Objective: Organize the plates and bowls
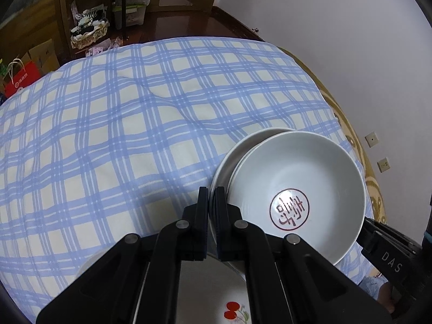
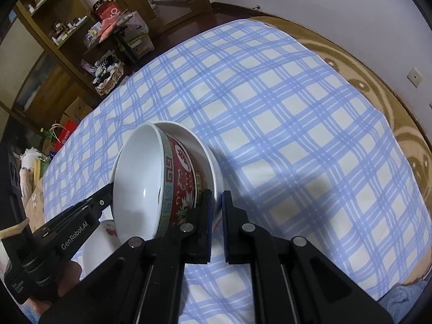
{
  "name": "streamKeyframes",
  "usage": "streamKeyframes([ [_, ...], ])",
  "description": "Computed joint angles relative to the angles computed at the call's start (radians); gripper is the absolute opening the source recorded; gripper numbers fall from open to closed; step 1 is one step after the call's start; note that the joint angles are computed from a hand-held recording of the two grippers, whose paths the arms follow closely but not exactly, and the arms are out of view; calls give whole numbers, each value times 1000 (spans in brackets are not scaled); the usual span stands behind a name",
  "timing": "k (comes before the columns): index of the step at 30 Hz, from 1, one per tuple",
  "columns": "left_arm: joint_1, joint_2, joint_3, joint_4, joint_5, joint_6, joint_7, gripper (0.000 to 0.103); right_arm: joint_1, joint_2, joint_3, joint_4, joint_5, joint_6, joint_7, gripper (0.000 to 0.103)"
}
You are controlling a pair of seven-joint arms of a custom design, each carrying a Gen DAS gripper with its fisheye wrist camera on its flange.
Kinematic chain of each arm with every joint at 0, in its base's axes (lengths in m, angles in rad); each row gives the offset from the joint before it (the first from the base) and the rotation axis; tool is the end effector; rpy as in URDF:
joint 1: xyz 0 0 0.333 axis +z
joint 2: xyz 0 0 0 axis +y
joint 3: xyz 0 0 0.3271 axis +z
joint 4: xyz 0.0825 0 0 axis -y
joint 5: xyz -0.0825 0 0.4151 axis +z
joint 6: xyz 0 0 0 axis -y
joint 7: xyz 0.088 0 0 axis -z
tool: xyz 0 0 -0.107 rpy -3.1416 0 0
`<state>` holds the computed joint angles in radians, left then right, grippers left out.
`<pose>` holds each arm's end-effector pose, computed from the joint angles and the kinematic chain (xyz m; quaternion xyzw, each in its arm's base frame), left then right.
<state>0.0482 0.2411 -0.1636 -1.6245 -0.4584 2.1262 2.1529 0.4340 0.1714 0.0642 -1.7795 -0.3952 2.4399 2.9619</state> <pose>0.6871 -0.0891 0.5157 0.4953 -0.8293 0.2585 0.0104 0.5999 0.3226 0.5111 -0.4232 0.8605 -0.1145 0.2595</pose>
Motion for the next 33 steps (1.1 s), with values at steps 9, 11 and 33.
streamKeyframes([
  [9, 7, -24, 6, -7, -9, -26, -1, 2, 2, -23, 7, -7, -9, -7, 9, 8],
  [11, 10, -34, 9, -12, -14, -27, 5, 2, 4, -27, 12, -1, -7, -21, -1, 8],
  [33, 82, -245, 123, -204, 64, -7, 49, 3, 102, 27, 60, 49, 12, 74, 11, 8],
])
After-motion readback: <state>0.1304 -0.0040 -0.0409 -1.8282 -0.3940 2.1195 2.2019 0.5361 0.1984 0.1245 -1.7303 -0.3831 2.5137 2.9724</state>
